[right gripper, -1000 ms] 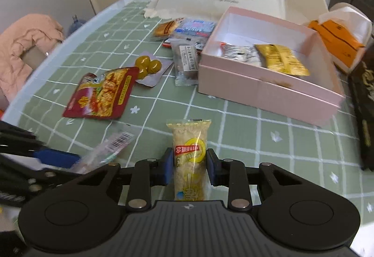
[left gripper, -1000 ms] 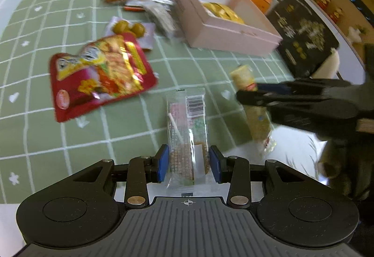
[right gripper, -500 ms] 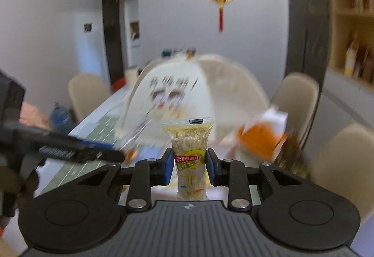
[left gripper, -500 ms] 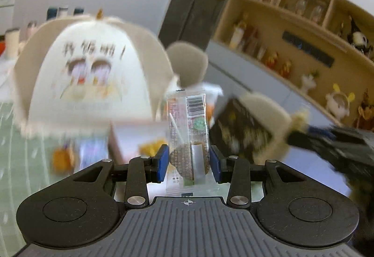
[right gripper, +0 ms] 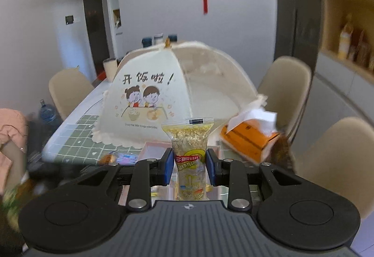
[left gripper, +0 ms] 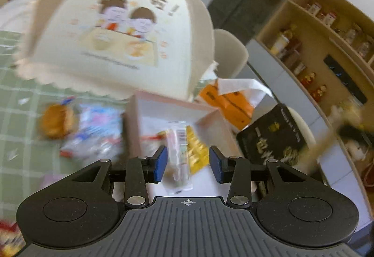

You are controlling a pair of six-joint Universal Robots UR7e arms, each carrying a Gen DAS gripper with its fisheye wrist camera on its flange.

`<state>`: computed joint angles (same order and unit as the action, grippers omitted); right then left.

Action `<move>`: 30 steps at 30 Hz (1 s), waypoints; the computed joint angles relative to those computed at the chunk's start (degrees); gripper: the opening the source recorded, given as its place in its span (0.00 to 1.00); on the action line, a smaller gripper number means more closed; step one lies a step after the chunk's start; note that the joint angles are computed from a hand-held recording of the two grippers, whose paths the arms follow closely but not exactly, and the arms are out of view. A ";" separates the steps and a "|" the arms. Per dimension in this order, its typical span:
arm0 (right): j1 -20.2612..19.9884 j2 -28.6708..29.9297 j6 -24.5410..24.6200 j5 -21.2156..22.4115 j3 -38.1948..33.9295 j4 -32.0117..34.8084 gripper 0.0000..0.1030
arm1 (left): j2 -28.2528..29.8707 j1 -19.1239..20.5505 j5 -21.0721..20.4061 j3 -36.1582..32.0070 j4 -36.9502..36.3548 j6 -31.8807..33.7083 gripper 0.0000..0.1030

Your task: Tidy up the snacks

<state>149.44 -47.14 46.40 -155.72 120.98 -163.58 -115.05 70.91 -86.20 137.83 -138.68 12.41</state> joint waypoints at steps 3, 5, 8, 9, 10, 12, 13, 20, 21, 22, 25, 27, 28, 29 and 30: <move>-7.59 0.32 -4.41 7.62 -2.62 0.75 0.28 | -4.79 2.34 0.42 -0.01 7.08 1.34 0.43; -12.85 0.45 -5.64 14.88 -4.47 3.67 0.28 | -6.57 5.14 -0.36 -0.43 12.14 3.67 0.43; -18.60 2.63 -4.36 20.20 -7.43 6.75 0.29 | -8.24 9.31 0.27 -0.45 16.28 6.58 0.43; -18.98 4.22 -3.78 18.61 -9.11 8.76 0.29 | -8.31 10.89 0.23 -0.59 16.97 7.35 0.43; -18.86 5.66 -3.57 16.73 -10.68 10.39 0.30 | -8.28 12.61 0.36 -0.76 17.46 8.09 0.43; -18.09 9.00 -5.42 13.97 -13.79 10.35 0.40 | -8.00 15.13 0.75 -1.18 17.91 9.64 0.43; -17.84 10.59 -7.89 14.65 -14.91 7.66 0.49 | -7.87 16.42 0.79 -1.50 18.05 10.81 0.43; -19.64 25.15 -23.46 18.95 -29.90 -0.70 0.56 | -5.59 19.43 2.92 -3.25 13.64 17.12 0.42; -20.06 28.01 -24.40 16.44 -33.58 1.04 0.56 | -5.04 20.02 3.11 -3.52 12.07 18.23 0.41; -20.57 30.12 -24.59 14.70 -36.34 2.52 0.56 | -4.42 20.86 2.83 -3.99 10.63 19.18 0.34; -23.04 34.25 -22.18 13.14 -42.51 6.26 0.53 | -2.27 23.33 1.86 -6.58 7.94 19.84 0.31; -24.68 35.50 -20.49 13.75 -44.63 8.37 0.47 | -1.48 24.51 1.11 -8.26 8.21 19.71 0.31; -24.81 36.21 -19.64 12.43 -45.64 10.34 0.43 | -1.23 25.44 0.20 -9.28 9.05 19.79 0.31; -24.56 37.28 -19.90 10.35 -47.23 12.85 0.43 | -1.08 26.24 -1.01 -10.24 10.46 19.75 0.31; -24.36 37.59 -20.04 9.68 -47.73 14.91 0.43 | -0.88 27.18 -2.65 -11.22 12.34 20.06 0.31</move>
